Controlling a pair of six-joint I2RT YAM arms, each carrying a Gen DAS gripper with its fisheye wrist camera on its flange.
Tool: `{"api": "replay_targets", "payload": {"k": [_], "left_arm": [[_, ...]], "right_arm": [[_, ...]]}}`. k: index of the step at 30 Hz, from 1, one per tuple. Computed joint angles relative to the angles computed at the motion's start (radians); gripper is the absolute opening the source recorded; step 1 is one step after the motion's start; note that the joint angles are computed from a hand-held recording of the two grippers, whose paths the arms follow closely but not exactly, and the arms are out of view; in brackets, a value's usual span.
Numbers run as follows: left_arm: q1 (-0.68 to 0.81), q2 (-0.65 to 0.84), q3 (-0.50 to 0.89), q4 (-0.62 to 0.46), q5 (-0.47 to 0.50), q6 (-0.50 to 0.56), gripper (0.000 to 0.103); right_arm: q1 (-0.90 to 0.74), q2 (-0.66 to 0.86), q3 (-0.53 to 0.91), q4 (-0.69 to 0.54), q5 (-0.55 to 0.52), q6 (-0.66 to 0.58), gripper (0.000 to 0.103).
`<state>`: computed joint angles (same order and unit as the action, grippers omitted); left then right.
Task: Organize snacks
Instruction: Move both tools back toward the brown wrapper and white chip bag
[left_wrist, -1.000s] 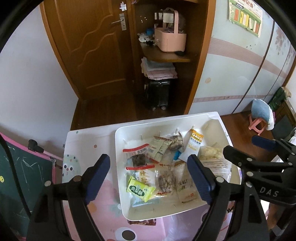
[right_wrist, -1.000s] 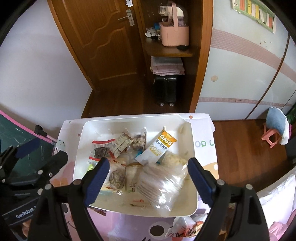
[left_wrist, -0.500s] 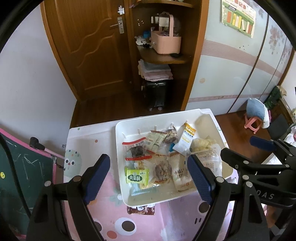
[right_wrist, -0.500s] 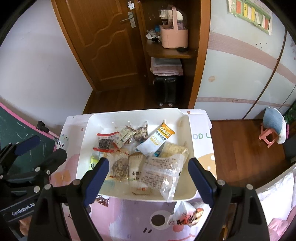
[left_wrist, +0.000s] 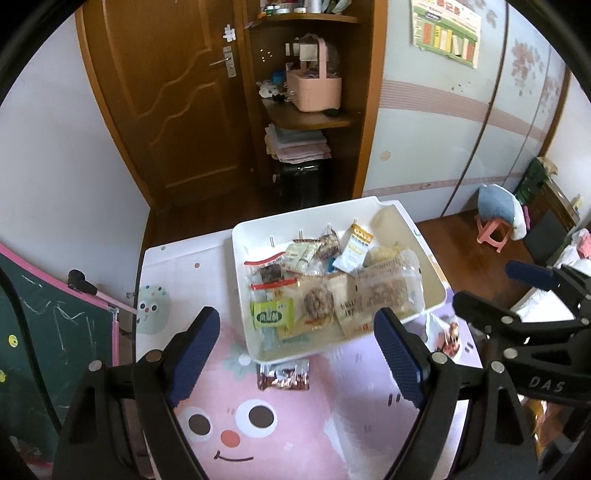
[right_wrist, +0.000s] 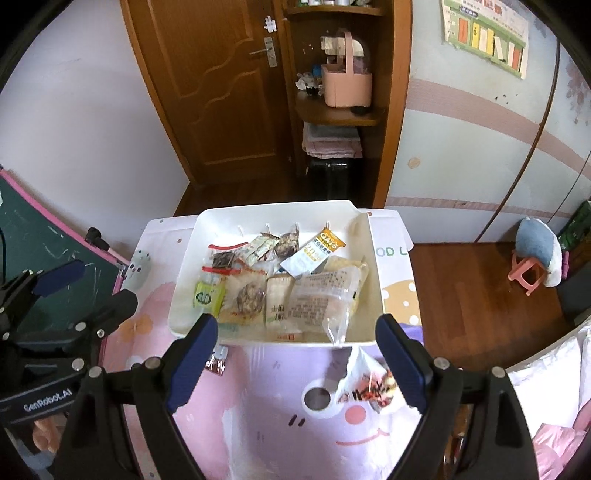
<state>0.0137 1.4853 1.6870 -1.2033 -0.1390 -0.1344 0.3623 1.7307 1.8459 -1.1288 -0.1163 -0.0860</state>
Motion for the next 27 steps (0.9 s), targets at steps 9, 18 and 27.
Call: {"api": "replay_targets", "payload": {"k": [9, 18, 27], "left_arm": [[0.026, -0.169, -0.117, -0.047, 0.023, 0.04, 0.085], [0.099, -0.273, -0.237, -0.059, 0.078, 0.074, 0.085], [0.226, -0.323, -0.41, -0.028, 0.134, 0.101, 0.085]], "right_arm": [[-0.046, -0.196, -0.169, 0.005, 0.002, -0.066, 0.088], [-0.154, -0.308, -0.271, -0.015, -0.01, -0.132, 0.088], [-0.253, -0.349, -0.424, 0.031, -0.018, -0.156, 0.088]]}}
